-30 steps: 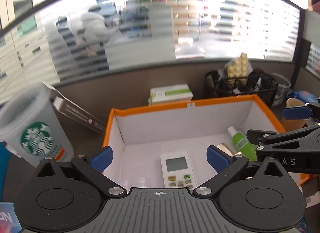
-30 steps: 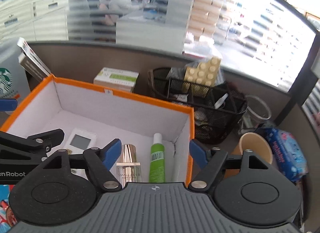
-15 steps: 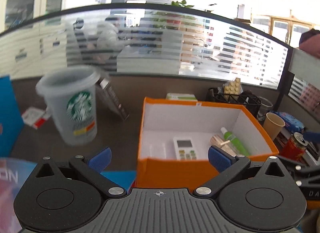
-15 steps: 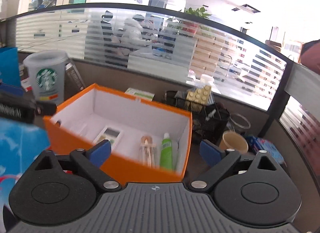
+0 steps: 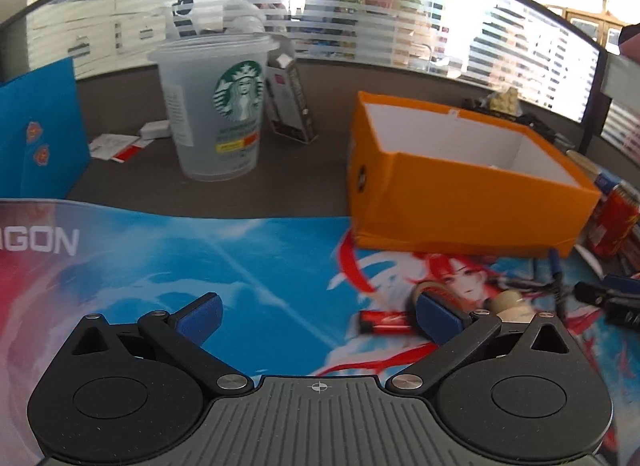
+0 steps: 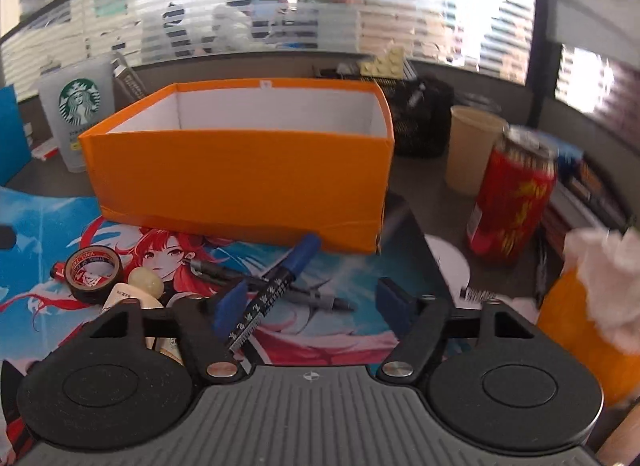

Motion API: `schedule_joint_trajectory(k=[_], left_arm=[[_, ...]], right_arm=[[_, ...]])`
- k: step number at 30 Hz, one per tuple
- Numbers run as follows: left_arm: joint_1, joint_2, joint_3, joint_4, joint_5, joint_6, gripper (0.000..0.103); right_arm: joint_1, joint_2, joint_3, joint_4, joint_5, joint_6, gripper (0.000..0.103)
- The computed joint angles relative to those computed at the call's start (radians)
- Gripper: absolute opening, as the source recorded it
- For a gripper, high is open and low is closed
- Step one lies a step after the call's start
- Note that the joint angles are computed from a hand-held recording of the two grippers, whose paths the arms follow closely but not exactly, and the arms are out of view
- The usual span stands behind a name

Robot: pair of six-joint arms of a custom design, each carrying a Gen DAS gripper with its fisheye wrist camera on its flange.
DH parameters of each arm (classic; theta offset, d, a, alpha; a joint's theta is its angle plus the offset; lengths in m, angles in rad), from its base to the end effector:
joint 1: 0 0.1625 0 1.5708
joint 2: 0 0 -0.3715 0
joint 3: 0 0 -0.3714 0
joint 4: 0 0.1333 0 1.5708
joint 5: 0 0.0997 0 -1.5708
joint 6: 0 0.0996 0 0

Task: Organize rigid objects
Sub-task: 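Withdraw both tools from the box back over the mat, then grasp the black blue-capped marker with right tool while left grasps the cream hand-cream tube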

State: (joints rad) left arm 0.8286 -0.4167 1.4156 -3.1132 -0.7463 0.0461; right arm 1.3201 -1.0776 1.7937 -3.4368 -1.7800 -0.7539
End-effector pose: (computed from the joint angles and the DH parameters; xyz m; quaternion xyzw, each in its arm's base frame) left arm -0.2947 -0.6267 -0.0058 0.2396 0.8562 -0.3628 0.2789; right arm -0.0362 -0.5953 0.2971 0.1528 -0.8225 0.4318 0.3372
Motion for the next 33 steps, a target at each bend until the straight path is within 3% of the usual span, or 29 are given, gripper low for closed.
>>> schedule_joint_trajectory(k=[5, 7, 11, 18, 21, 23, 26, 30, 33], left_arm=[[0.002, -0.019, 0.043, -0.041, -0.032, 0.107, 0.103], [-0.004, -0.022, 0.049, -0.010, -0.047, 0.085, 0.103], [-0.017, -0.021, 0.054, 0.058, -0.149, 0.037, 0.103], [-0.039, 0.046, -0.012, 0.165, -0.186, -0.072, 0.103], [-0.038, 0.059, -0.038, 0.212, -0.211, -0.113, 0.103], [-0.043, 0.073, -0.052, 0.219, -0.196, -0.121, 0.103], [-0.047, 0.090, -0.076, 0.239, -0.187, -0.138, 0.103], [-0.051, 0.120, -0.120, 0.275, -0.175, -0.164, 0.103], [-0.060, 0.150, -0.141, 0.255, -0.128, -0.180, 0.103]], right_arm=[[-0.026, -0.011, -0.006, 0.096, 0.070, 0.130, 0.055], [-0.022, 0.001, -0.016, 0.105, 0.052, 0.146, 0.054], [-0.025, 0.016, -0.022, 0.106, 0.063, 0.178, 0.054], [-0.007, 0.061, -0.030, 0.019, 0.017, 0.086, 0.051], [-0.005, 0.067, -0.018, -0.017, 0.011, 0.014, 0.043], [-0.004, 0.056, -0.007, -0.017, 0.014, -0.012, 0.029], [-0.003, 0.047, 0.011, -0.037, -0.001, -0.065, 0.025], [-0.029, 0.012, 0.033, -0.013, 0.041, -0.031, 0.024], [-0.045, -0.001, 0.039, -0.003, 0.067, -0.010, 0.025]])
